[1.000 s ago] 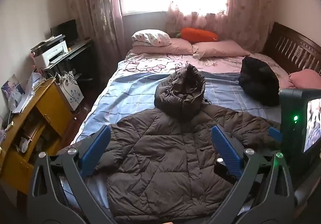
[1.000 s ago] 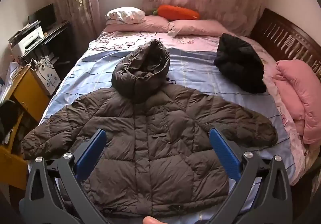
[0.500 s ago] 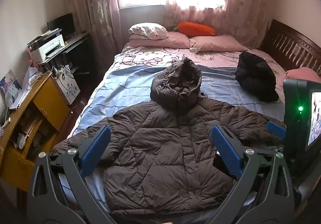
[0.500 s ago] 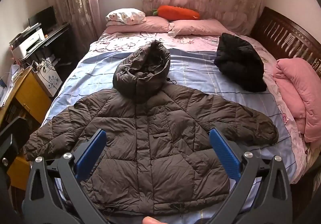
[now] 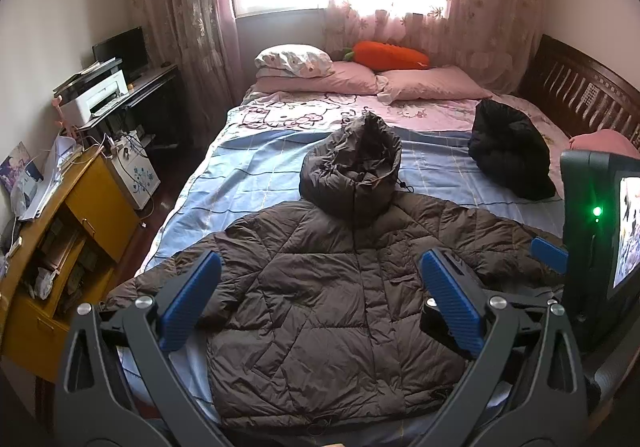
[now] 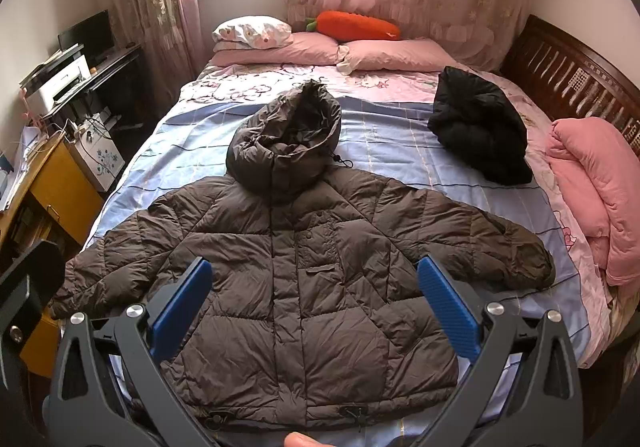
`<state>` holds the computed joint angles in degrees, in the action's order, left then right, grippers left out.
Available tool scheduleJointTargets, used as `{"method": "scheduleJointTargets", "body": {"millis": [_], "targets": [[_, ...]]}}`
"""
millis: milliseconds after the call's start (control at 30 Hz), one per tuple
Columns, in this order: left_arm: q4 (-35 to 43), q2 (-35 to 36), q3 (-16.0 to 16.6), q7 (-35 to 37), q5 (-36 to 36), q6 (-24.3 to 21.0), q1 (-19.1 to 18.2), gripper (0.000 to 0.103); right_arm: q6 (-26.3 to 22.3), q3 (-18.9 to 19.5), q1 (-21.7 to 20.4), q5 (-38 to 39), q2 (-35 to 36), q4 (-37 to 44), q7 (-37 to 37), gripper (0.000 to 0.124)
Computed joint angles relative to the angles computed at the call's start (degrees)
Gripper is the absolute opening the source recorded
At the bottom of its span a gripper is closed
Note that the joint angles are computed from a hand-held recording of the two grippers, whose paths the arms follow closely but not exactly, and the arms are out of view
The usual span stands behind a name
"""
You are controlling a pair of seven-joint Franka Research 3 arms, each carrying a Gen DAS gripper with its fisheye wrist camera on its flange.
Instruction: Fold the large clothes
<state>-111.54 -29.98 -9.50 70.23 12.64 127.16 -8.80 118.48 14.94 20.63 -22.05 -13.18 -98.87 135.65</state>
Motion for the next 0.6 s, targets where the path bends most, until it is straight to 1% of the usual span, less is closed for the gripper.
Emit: {"method": "scheduleJointTargets", "body": {"millis": [600], "targets": [[-0.13, -0.19, -0.20, 0.03, 0.05, -0.14, -0.07, 0.101, -0.04, 0.09, 0.14, -0.42, -0.05, -0.11, 0.43, 0.102]]}}
